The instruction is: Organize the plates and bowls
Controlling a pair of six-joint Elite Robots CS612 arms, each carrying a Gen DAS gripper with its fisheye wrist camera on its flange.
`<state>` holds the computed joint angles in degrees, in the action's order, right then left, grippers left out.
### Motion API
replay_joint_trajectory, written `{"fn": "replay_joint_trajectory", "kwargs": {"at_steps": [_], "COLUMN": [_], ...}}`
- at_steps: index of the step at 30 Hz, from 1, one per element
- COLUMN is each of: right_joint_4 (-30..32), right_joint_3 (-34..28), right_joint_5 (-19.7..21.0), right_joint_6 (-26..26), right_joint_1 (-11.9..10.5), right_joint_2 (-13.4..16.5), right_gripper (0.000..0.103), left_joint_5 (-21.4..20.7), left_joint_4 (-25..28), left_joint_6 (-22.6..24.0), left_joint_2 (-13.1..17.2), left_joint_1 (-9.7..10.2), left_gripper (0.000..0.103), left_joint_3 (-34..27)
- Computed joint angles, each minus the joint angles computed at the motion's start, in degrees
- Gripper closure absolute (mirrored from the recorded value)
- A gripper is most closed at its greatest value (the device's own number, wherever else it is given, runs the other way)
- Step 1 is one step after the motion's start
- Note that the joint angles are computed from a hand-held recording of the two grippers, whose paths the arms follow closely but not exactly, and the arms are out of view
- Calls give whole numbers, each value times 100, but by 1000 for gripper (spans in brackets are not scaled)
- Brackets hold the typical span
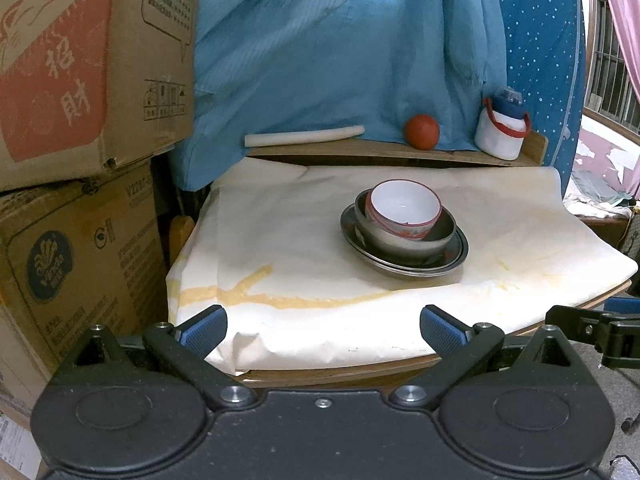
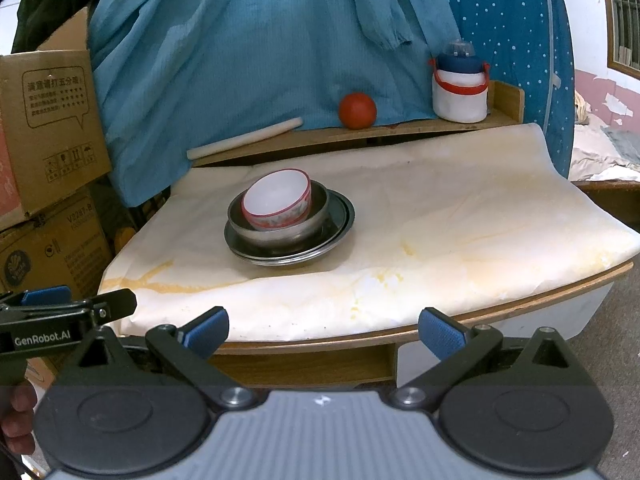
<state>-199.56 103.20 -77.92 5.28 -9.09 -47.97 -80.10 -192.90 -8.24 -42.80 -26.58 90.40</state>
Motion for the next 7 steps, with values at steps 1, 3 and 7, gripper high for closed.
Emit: {"fn": "replay_joint_trajectory", "kwargs": {"at_steps": [1, 3, 7], "right_joint_4": [5, 6, 39], "right_joint_3": [0, 0, -14], "right_joint_5": [2, 15, 50], "right_joint_6": [-2, 0, -15], "right_joint_1": [-1, -7, -24], "right_joint_2": [-1, 2, 9], "right_gripper": [0, 0, 0], "left_joint_5": [-11, -22, -18], "left_joint_4": [-21, -55, -33], "left_joint_6": [8, 25, 43], "left_joint_2": [5, 10, 14], "left_joint_1": [1, 1, -2], "left_gripper": [1, 1, 1], "left_joint_3": [-2, 2, 0]}}
